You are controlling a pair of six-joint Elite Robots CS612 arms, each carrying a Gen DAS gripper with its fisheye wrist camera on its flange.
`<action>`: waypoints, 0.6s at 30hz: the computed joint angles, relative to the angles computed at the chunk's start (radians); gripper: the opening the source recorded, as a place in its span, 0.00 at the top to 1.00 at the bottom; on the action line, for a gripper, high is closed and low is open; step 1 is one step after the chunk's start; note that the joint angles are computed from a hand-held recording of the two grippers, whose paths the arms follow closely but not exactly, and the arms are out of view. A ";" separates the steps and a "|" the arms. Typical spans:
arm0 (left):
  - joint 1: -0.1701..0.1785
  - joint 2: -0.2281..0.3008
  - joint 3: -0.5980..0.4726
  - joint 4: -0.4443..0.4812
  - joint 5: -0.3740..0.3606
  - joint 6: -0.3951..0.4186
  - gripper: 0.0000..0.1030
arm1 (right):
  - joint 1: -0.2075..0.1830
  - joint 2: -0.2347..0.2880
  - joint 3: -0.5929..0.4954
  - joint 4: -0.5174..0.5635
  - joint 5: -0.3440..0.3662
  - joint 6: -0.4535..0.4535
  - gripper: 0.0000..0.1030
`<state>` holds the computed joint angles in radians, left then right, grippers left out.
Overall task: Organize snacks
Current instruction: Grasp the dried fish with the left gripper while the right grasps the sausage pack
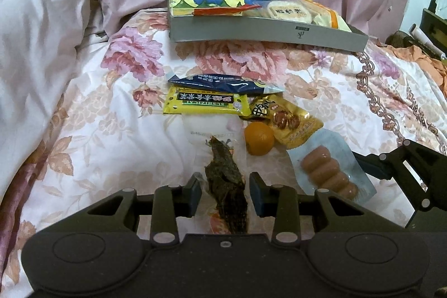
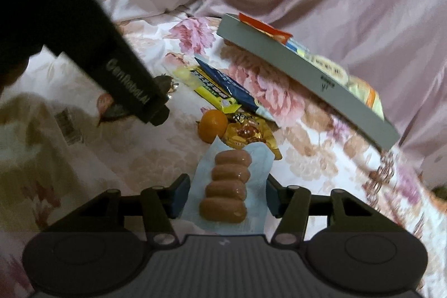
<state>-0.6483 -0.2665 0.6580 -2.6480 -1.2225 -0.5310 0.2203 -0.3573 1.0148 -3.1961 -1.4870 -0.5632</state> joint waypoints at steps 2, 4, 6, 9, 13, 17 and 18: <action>0.000 -0.004 0.009 -0.007 -0.002 -0.009 0.63 | 0.002 0.003 0.002 -0.016 -0.011 -0.020 0.41; 0.000 -0.008 0.015 -0.015 -0.004 -0.018 0.63 | 0.003 0.004 0.004 -0.033 -0.017 -0.033 0.41; 0.000 -0.010 0.018 -0.024 -0.002 -0.020 0.63 | 0.004 0.002 0.009 -0.049 -0.022 -0.042 0.41; -0.001 -0.015 0.024 -0.048 0.007 -0.024 0.63 | 0.005 -0.001 0.023 -0.088 -0.029 -0.062 0.41; -0.004 -0.019 0.023 -0.080 0.026 -0.024 0.63 | 0.006 0.002 0.024 -0.137 -0.029 -0.064 0.41; -0.008 -0.021 0.013 -0.098 0.052 -0.028 0.63 | 0.003 0.002 0.022 -0.179 -0.021 -0.029 0.41; -0.009 -0.022 0.011 -0.102 0.059 -0.029 0.63 | 0.002 0.001 0.023 -0.193 -0.018 -0.019 0.41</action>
